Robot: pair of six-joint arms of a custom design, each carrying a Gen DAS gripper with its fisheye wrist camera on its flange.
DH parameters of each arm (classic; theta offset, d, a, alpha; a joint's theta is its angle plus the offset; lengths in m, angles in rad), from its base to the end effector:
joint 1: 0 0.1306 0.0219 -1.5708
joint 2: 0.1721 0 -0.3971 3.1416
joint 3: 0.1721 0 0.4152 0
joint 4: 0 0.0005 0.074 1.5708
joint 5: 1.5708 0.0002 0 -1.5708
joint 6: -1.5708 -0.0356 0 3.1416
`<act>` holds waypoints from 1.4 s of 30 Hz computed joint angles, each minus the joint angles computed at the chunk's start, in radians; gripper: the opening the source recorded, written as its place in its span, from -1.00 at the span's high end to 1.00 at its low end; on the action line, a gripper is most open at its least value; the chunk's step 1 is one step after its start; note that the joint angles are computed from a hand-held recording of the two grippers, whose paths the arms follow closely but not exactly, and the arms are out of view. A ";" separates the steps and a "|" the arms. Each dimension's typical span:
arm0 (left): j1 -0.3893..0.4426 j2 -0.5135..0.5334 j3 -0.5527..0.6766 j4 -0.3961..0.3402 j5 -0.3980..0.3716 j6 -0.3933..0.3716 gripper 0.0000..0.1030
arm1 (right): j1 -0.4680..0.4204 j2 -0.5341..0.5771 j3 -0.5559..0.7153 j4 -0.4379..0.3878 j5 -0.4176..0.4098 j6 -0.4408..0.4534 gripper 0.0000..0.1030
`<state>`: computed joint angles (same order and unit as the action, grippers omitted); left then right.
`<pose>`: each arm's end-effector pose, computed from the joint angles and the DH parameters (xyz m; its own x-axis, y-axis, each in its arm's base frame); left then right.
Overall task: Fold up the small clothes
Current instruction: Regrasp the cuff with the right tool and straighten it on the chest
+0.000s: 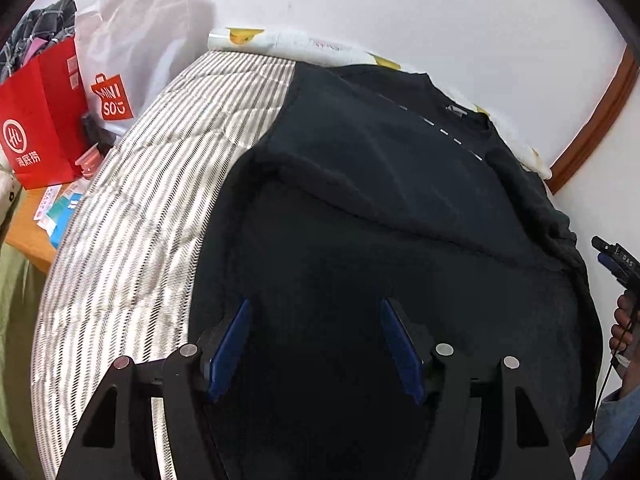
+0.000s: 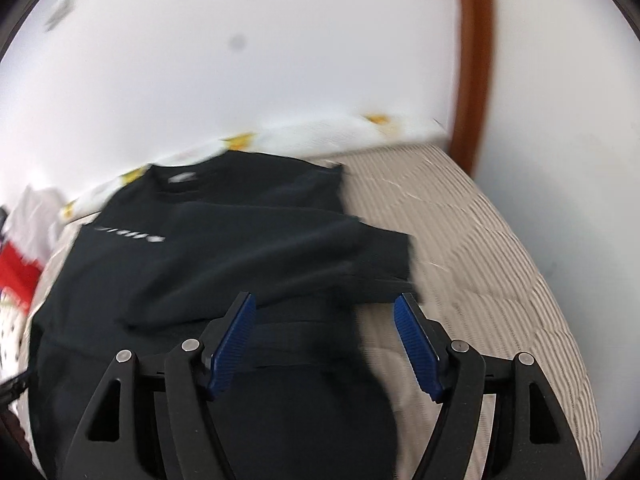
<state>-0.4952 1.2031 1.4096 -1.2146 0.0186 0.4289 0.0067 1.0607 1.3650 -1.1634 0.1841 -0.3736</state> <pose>0.3597 -0.1956 0.5125 -0.8780 0.0017 -0.4786 0.1305 0.9629 -0.2362 0.3574 -0.0046 0.5470 -0.6638 0.3544 -0.6587 0.3816 0.9179 0.1093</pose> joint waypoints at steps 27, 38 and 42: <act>0.024 -0.024 -0.010 -0.004 0.016 -0.023 -0.27 | -0.139 0.102 -0.029 0.273 -0.353 -0.202 -0.25; 0.058 -0.073 -0.027 -0.024 -0.014 -0.035 -0.27 | 0.007 0.152 0.108 0.173 -0.145 -0.107 0.66; 0.082 -0.092 -0.039 -0.034 -0.012 -0.038 -0.27 | 0.145 0.179 0.207 0.172 -0.070 -0.079 0.67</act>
